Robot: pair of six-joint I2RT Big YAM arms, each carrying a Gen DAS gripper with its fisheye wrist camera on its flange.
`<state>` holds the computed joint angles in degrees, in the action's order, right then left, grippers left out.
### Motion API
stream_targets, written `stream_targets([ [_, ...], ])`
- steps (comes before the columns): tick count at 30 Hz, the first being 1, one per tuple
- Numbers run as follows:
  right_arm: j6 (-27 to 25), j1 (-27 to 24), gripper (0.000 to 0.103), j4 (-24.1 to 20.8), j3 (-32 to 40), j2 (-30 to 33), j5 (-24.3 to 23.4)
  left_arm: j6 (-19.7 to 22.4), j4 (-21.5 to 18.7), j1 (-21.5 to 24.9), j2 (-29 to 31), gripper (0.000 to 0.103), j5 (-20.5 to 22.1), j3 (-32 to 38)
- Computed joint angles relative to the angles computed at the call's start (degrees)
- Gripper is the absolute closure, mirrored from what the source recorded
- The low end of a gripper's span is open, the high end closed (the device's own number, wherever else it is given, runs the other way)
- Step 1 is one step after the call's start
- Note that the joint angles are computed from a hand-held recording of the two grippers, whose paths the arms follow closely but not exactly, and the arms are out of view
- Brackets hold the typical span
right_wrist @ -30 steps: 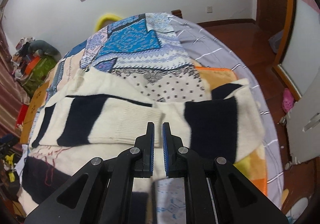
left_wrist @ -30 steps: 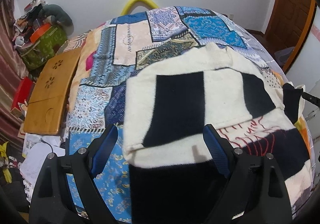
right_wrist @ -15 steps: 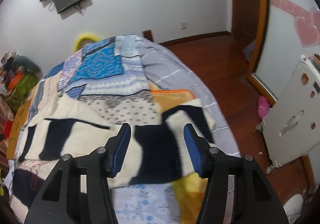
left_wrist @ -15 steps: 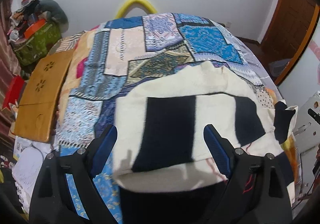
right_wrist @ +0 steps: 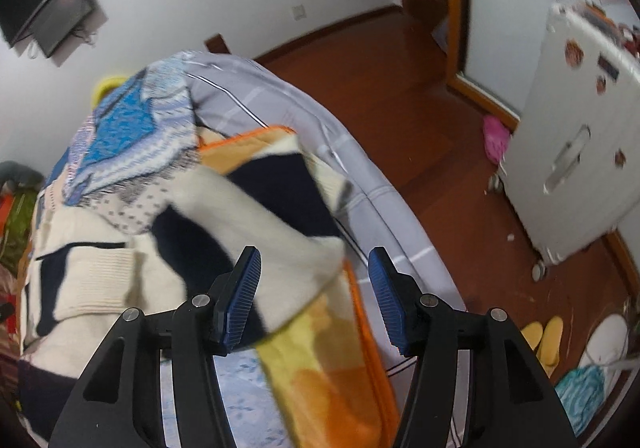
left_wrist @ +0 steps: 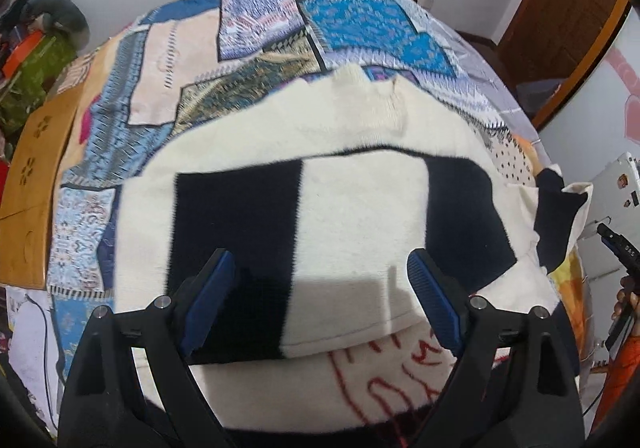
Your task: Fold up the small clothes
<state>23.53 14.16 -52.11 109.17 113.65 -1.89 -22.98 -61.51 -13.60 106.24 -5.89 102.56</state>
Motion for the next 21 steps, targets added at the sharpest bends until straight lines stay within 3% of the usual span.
stream_targets([
  [7,4.1,-1.3,0.051,-1.4,2.0,4.1,-4.4,0.7,-2.1,-0.8,3.0,0.015,-1.1,2.0],
  [14,4.2,-0.5,0.051,-0.9,3.6,6.5,-7.1,1.1,-3.4,-1.2,5.0,0.015,-1.1,3.3],
  [21,3.5,0.0,0.068,0.7,3.8,6.9,-5.4,1.5,-3.0,-1.5,4.8,0.015,-1.7,2.8],
])
